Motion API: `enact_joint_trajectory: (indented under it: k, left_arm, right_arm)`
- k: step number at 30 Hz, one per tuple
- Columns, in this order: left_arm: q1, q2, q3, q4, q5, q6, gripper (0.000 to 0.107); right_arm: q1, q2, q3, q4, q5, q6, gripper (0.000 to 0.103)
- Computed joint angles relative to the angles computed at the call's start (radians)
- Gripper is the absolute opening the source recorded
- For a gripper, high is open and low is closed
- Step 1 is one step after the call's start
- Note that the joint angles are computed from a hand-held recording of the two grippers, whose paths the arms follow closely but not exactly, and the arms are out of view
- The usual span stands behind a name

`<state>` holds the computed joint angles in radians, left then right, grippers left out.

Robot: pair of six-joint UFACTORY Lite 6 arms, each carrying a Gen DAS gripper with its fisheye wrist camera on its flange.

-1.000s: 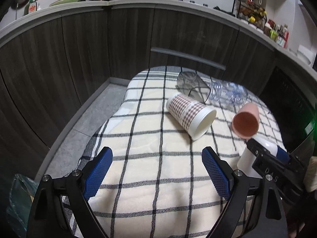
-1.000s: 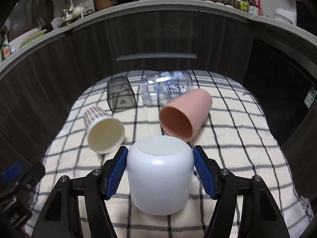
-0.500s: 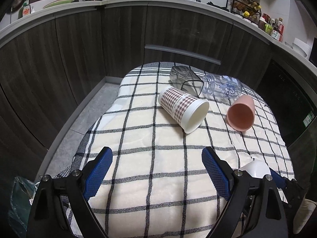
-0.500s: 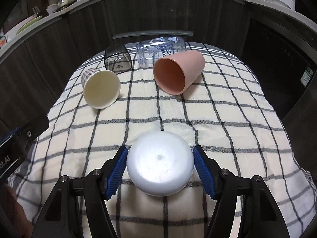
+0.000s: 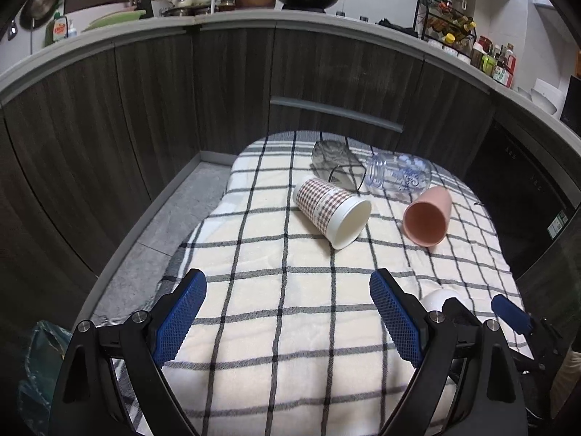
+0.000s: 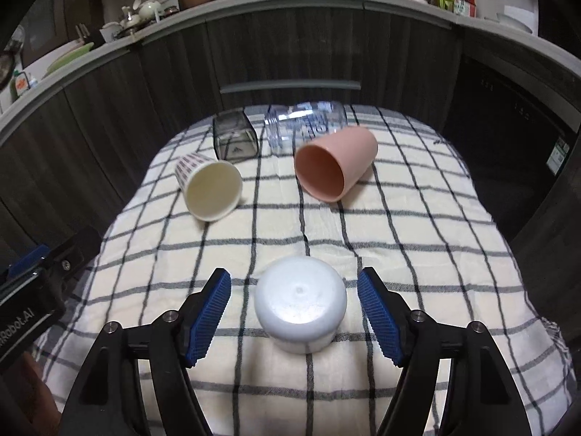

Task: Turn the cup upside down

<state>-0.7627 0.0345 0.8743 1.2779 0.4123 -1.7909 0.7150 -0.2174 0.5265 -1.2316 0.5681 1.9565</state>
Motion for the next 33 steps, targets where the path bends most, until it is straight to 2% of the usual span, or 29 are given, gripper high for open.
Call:
enact_joint_trajectory:
  k: [10,14,19,21,25,28,33]
  left_arm:
    - [-0.205,-0.251,-0.029,-0.284,0.223,0.234,0.092]
    - [-0.298,-0.313,0.012,-0.352,0.333,0.286,0.092]
    - [-0.442,-0.384,0.064,-0.385,0.487,0.289,0.092]
    - [-0.52,-0.409,0.087,-0.384,0.567,0.273,0.092]
    - [-0.674,-0.423,0.125,-0.358,0.73,0.221,0.093]
    - [-0.771,-0.423,0.15,-0.335,0.841,0.178,0.093]
    - [-0.893,-0.417,0.179,-0.291,0.992,0.119,0.093]
  right_arm:
    - [0.198,-0.38,-0.024,0.299,0.316,-0.238,0.078]
    - [0.336,-0.485,0.022,0.37,0.51,-0.269,0.078]
    - [0.612,-0.521,0.118,0.375,0.797,-0.185,0.08]
    - [0.768,-0.511,0.166,0.368,0.944,-0.113,0.084]
    - [1.003,-0.47,0.249,0.357,1.169,-0.009,0.085]
    - [1.093,-0.454,0.285,0.37,1.251,0.034,0.085]
    - [1.176,-0.423,0.328,0.401,1.311,0.073,0.085]
